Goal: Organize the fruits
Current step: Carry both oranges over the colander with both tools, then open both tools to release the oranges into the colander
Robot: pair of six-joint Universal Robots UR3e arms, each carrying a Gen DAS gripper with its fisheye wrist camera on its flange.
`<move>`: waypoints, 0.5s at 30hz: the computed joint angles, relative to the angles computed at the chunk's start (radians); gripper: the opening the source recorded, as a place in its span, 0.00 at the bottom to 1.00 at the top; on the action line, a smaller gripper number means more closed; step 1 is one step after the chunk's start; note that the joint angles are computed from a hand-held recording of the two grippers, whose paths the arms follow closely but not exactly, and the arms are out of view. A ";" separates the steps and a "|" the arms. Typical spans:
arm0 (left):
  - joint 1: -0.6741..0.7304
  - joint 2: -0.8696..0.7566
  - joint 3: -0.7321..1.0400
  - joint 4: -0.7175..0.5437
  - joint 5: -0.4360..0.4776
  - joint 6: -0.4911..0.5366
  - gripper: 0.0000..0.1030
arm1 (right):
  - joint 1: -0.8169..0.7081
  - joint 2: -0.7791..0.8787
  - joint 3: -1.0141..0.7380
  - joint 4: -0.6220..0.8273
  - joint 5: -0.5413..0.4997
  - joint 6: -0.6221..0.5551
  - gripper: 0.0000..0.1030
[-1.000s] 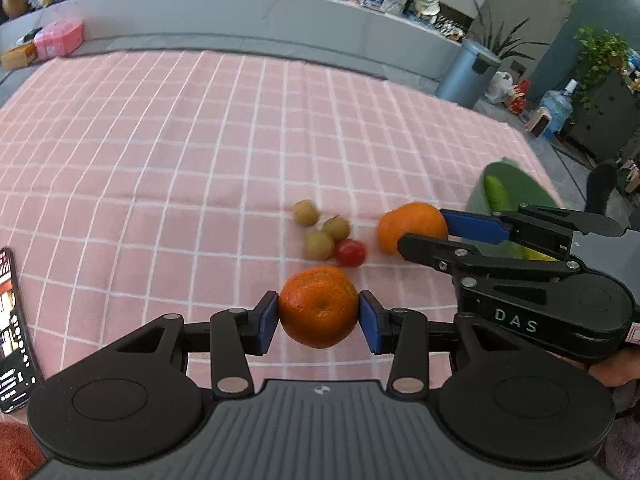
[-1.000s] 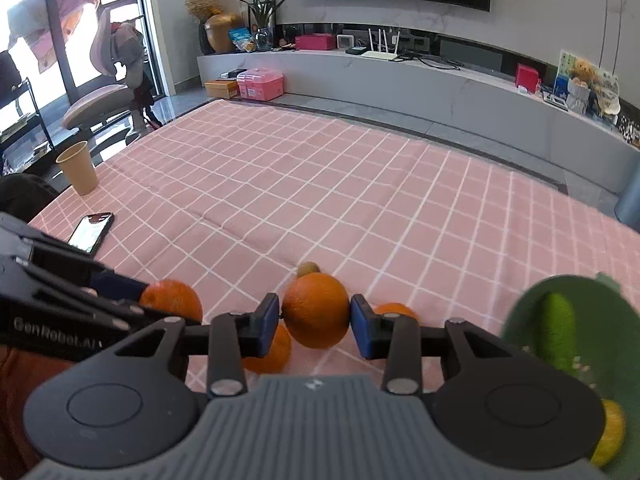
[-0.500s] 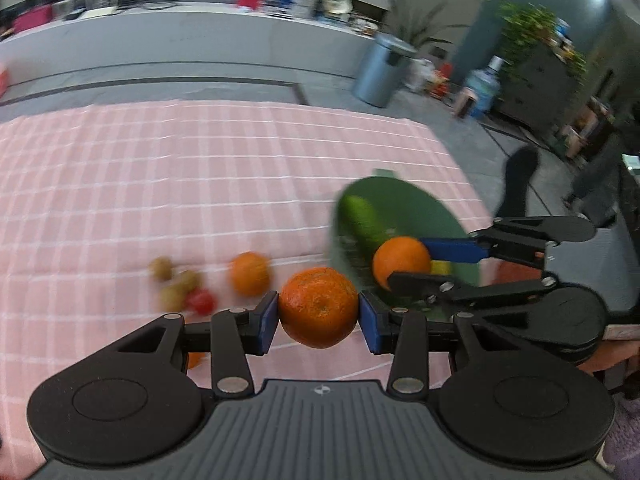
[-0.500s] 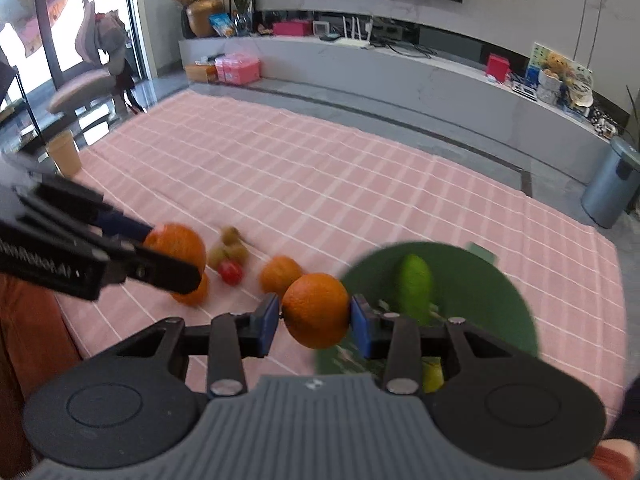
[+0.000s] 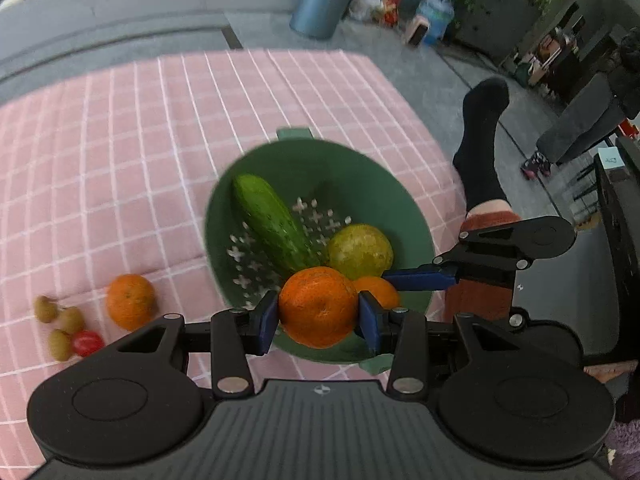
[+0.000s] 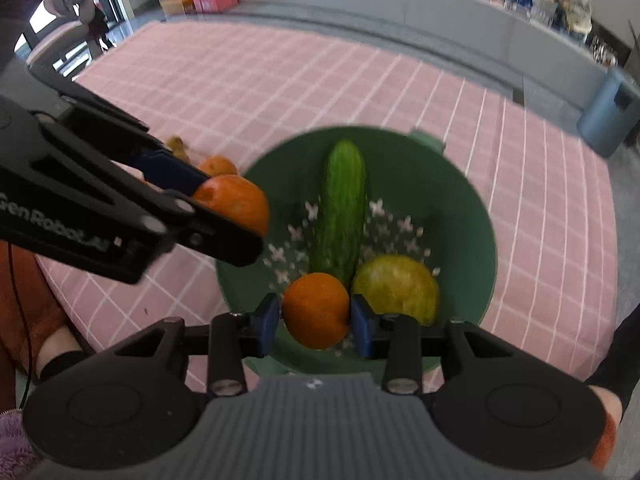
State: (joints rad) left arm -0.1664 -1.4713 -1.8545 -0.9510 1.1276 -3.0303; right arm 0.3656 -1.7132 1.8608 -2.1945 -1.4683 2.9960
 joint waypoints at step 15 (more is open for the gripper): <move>-0.146 -0.236 0.209 -0.058 0.214 0.008 0.47 | -0.047 0.115 -0.055 0.057 0.042 0.020 0.35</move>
State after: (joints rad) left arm -0.3120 -1.7077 -1.6459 -1.0094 1.3415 -3.0218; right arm 0.3184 -1.5981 1.8056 -2.1379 -1.4259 3.0157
